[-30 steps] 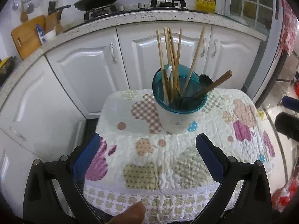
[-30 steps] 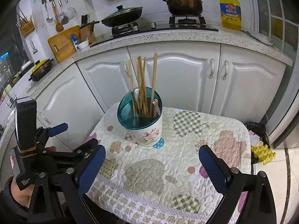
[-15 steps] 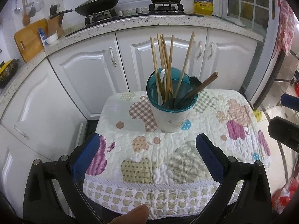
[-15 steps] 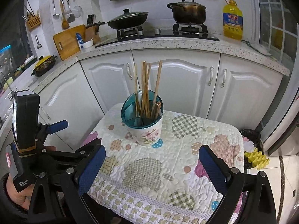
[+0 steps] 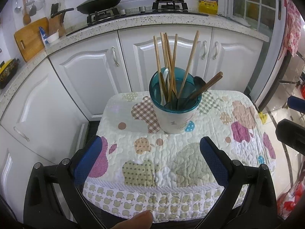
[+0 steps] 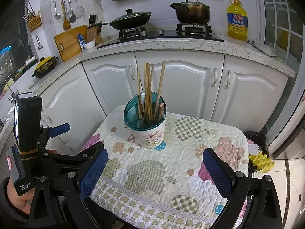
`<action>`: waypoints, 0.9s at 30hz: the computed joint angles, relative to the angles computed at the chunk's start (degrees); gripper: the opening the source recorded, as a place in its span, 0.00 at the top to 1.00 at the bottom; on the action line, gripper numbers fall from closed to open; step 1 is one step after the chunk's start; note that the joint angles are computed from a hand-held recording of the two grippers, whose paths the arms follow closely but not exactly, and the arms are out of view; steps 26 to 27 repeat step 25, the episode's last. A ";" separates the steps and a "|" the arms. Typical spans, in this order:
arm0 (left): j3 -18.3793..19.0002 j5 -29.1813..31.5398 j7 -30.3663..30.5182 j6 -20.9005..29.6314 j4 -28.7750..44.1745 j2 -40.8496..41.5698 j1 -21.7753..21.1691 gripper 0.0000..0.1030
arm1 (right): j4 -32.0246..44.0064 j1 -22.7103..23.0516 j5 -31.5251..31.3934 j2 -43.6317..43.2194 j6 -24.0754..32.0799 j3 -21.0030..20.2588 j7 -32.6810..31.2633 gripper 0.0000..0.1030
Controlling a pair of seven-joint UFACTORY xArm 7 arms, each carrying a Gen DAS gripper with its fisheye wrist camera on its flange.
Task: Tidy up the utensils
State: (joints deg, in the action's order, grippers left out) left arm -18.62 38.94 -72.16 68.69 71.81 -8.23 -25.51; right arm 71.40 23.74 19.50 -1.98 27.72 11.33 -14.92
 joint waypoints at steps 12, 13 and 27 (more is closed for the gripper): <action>1.51 -1.94 1.29 -1.82 0.07 1.68 0.30 0.00 | 2.08 -0.24 -0.93 2.34 1.26 0.12 0.40 0.04; 1.71 -2.21 1.46 -2.03 0.05 1.88 0.40 0.00 | 2.51 -0.34 -0.84 2.81 1.46 0.13 0.33 0.04; 3.45 -3.47 2.12 -8.76 -1.66 3.49 1.42 0.00 | 7.08 -1.34 -3.27 8.29 3.75 0.54 1.71 0.04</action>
